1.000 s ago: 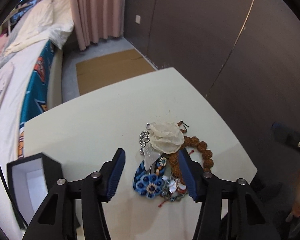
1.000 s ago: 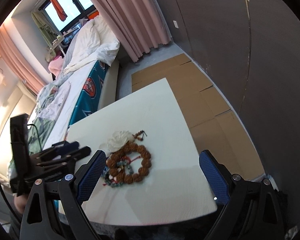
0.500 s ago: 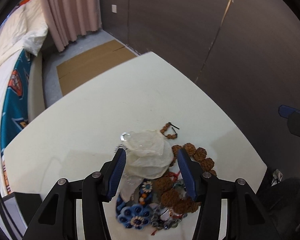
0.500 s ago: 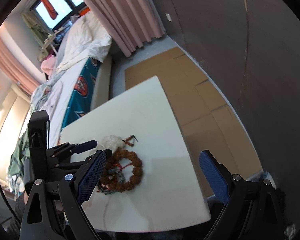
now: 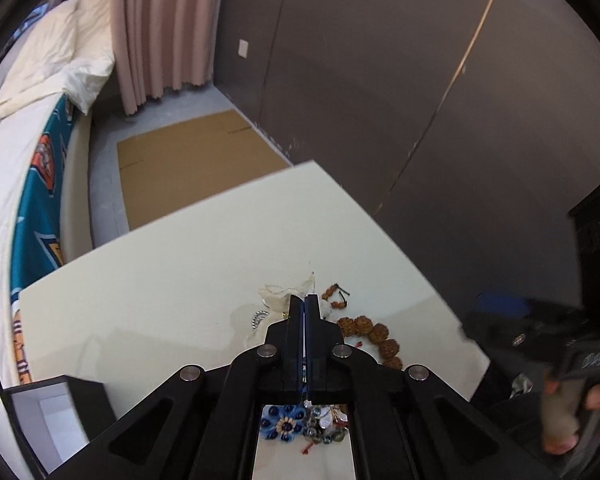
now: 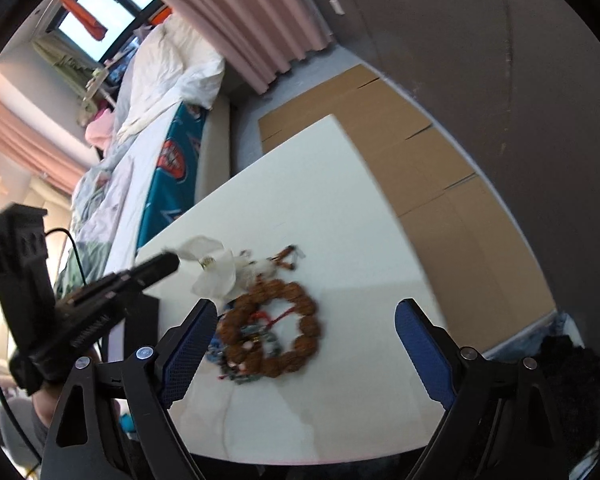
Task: Organize jewelry
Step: 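Grasp the white cloth pouch with the left gripper and lift it, then grasp the silver chain necklace with the right gripper while the left gripper holds the pouch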
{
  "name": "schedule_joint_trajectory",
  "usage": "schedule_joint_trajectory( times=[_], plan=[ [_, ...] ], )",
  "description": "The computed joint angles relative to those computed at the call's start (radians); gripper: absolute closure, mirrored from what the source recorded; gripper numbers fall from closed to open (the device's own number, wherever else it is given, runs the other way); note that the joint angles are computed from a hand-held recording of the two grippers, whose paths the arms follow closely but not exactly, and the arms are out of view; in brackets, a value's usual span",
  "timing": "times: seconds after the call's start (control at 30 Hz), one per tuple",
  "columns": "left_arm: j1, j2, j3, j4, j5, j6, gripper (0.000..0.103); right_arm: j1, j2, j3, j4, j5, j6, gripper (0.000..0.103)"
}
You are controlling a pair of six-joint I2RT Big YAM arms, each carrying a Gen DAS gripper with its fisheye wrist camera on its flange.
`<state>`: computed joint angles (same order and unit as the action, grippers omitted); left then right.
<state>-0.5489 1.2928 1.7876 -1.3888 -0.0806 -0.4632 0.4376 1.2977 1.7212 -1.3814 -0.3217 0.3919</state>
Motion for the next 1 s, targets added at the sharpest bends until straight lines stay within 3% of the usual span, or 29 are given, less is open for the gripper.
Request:
schedule_joint_trajectory(
  times=[0.2, 0.5, 0.73, 1.0],
  plan=[
    [0.012, -0.05, -0.008, 0.009, -0.024, -0.015, 0.103, 0.055, 0.032, 0.013, 0.019, -0.031, 0.019, 0.034],
    [0.05, -0.133, -0.021, 0.019, -0.076, -0.029, 0.103, 0.137, 0.125, 0.079, 0.034, -0.027, 0.052, 0.055],
    [0.12, -0.182, -0.06, 0.019, -0.059, -0.03, 0.103, 0.203, 0.232, 0.182, -0.049, 0.063, 0.025, 0.056],
    [0.18, -0.22, -0.103, 0.017, -0.03, -0.03, 0.103, 0.218, 0.331, 0.274, -0.172, 0.104, 0.02, 0.055]
  ],
)
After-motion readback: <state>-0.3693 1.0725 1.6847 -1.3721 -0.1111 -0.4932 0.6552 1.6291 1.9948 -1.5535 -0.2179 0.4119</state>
